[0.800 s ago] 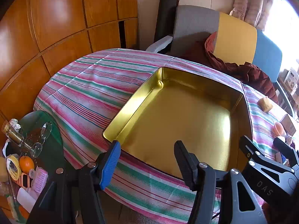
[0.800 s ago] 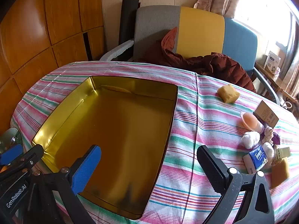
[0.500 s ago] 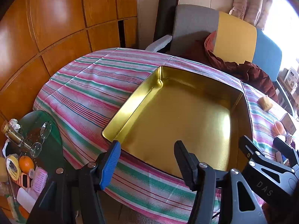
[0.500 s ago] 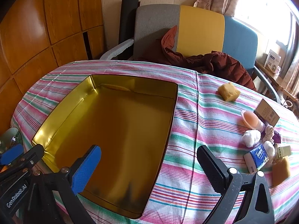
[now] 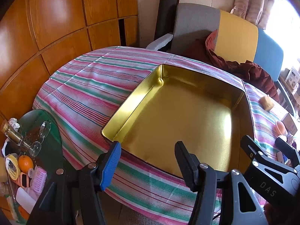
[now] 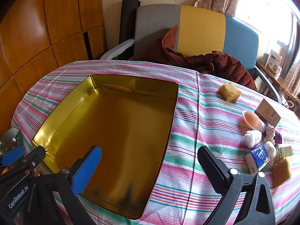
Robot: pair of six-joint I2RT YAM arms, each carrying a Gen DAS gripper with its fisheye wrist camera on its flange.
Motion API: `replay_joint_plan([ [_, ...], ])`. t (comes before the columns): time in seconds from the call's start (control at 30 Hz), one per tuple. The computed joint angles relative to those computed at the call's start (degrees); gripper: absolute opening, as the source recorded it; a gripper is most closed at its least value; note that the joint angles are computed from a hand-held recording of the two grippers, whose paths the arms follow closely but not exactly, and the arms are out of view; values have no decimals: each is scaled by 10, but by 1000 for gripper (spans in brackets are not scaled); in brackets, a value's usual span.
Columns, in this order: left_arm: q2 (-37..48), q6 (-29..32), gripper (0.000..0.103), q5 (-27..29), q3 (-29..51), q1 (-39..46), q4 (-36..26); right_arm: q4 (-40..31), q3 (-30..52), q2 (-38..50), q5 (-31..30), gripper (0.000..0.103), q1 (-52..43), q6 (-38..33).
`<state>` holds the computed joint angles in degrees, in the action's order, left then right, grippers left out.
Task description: Organize objects
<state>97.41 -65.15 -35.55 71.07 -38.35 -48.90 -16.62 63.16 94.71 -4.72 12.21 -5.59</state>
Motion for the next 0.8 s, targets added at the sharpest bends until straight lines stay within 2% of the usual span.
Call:
replay_joint_plan([
  [0.53,-3,8,61,14,-8,4,14,2,-3,-3,-7,103,-7,-4],
  [0.7,-24,29,61,44,-42,7,76,8,-8,-8,-20,103,-16,-4],
  [0.8,-55,47,61,71,-85,5,145,20,-15,-15,-31,103,-26,-9],
])
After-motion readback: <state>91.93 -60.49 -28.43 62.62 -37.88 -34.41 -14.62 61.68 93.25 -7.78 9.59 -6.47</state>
